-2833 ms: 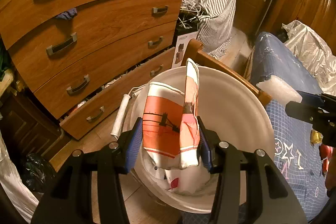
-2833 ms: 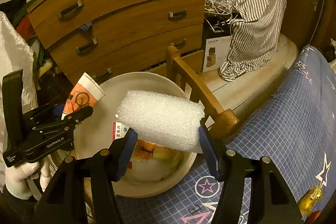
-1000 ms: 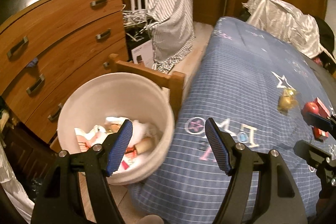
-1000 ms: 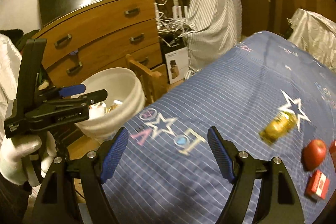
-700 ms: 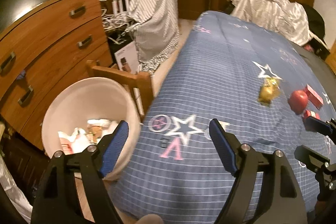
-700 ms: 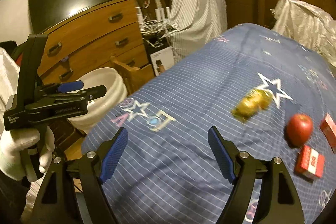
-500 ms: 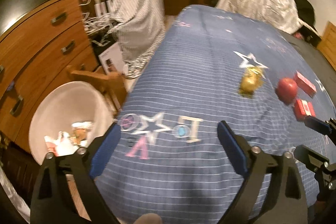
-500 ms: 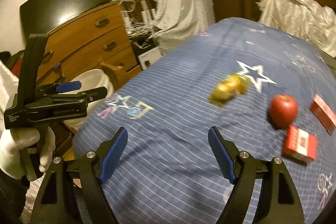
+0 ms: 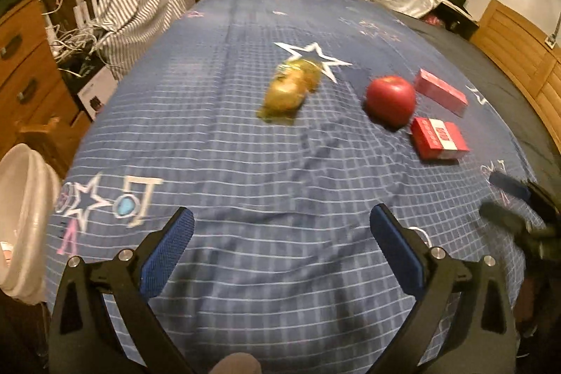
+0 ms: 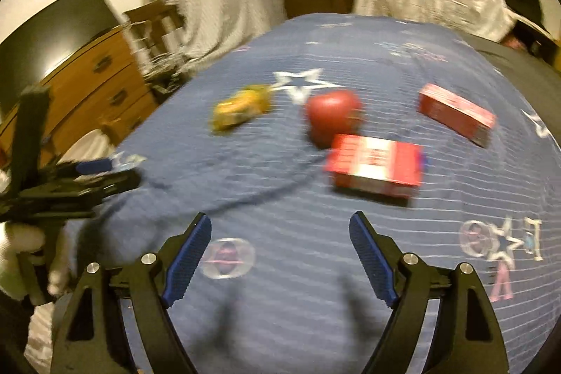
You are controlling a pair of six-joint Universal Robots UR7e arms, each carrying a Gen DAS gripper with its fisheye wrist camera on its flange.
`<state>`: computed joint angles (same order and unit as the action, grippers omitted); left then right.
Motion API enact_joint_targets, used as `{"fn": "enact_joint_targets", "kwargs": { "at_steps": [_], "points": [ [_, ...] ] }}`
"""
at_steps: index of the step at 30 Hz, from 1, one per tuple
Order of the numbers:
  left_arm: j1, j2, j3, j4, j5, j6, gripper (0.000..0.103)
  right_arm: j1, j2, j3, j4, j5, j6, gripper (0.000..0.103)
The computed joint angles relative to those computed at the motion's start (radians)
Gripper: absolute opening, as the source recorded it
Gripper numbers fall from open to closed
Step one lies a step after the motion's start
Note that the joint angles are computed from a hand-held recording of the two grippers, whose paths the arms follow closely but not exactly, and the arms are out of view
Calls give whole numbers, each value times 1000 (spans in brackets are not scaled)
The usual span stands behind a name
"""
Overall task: Collect trash
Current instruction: 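Move both tools back over the remaining trash on the bed, then grasp the red cigarette box with right tool while left tool grasps the white bottle cap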
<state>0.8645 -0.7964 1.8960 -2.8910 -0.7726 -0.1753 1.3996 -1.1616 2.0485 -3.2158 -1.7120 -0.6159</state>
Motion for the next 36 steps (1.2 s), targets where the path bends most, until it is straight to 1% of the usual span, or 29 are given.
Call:
{"fn": "enact_joint_targets", "kwargs": {
  "at_steps": [2, 3, 4, 6, 9, 12, 13, 14, 15, 16, 17, 18, 20, 22, 23, 24, 25, 26, 27, 28, 30, 32, 33, 36],
  "points": [
    [-2, 13, -9, 10, -11, -7, 97, -47, 4, -42, -4, 2, 0, 81],
    [-2, 20, -14, 13, -15, -9, 97, -57, 11, -65, 8, 1, 5, 81],
    [-3, 25, -17, 15, -18, -11, 97, -71, 26, -107, 44, 0, 12, 82],
    [-3, 33, -24, 22, -29, -17, 97, -89, 59, -162, 73, -2, 8, 81],
    [-3, 39, -29, 25, -31, -20, 97, -97, 111, -222, 100, -10, -4, 81],
    [-1, 34, -27, 21, -33, -30, 97, -82, 142, -244, 118, -18, -14, 82],
    [-1, 31, -25, 17, -24, -32, 97, -73, 136, -234, 133, -2, -26, 83],
    [1, 27, -21, 8, -16, -35, 97, -66, 108, -208, 188, 56, -74, 83],
    [5, 22, -18, -2, -10, -40, 97, -57, 63, -169, 273, 152, -163, 83],
    [9, 18, -19, -6, -6, -45, 97, -51, 36, -146, 324, 205, -235, 82],
    [14, 15, -19, -8, -4, -54, 97, -44, 14, -126, 358, 237, -277, 82],
    [18, 11, -20, -8, -6, -58, 97, -44, 5, -124, 392, 253, -277, 82],
    [21, 8, -19, -10, -8, -60, 97, -53, 5, -132, 399, 260, -240, 82],
    [22, 9, -16, -8, -9, -59, 97, -61, 18, -137, 345, 238, -212, 82],
    [23, 9, -15, -8, -9, -60, 97, -61, 31, -139, 302, 199, -188, 82],
    [24, 13, -15, -4, -9, -61, 97, -52, 59, -157, 251, 119, -135, 82],
    [25, 14, -15, -2, -12, -63, 97, -50, 75, -171, 232, 74, -95, 77],
    [27, 15, -15, -1, -18, -66, 97, -50, 86, -180, 220, 49, -54, 75],
    [29, 16, -14, -4, -25, -68, 97, -57, 94, -186, 211, 40, 12, 71],
    [31, 17, -13, -9, -30, -67, 97, -67, 95, -193, 226, 49, 60, 68],
    [32, 21, -17, -13, -40, -63, 97, -91, 108, -218, 276, 94, 166, 63],
    [33, 26, -21, -18, -53, -57, 97, -107, 124, -240, 309, 122, 238, 61],
    [33, 28, -22, -20, -57, -55, 97, -106, 136, -245, 294, 115, 255, 61],
    [35, 31, -22, -34, -75, -52, 97, -84, 166, -254, 276, 99, 271, 61]
  ]
}}
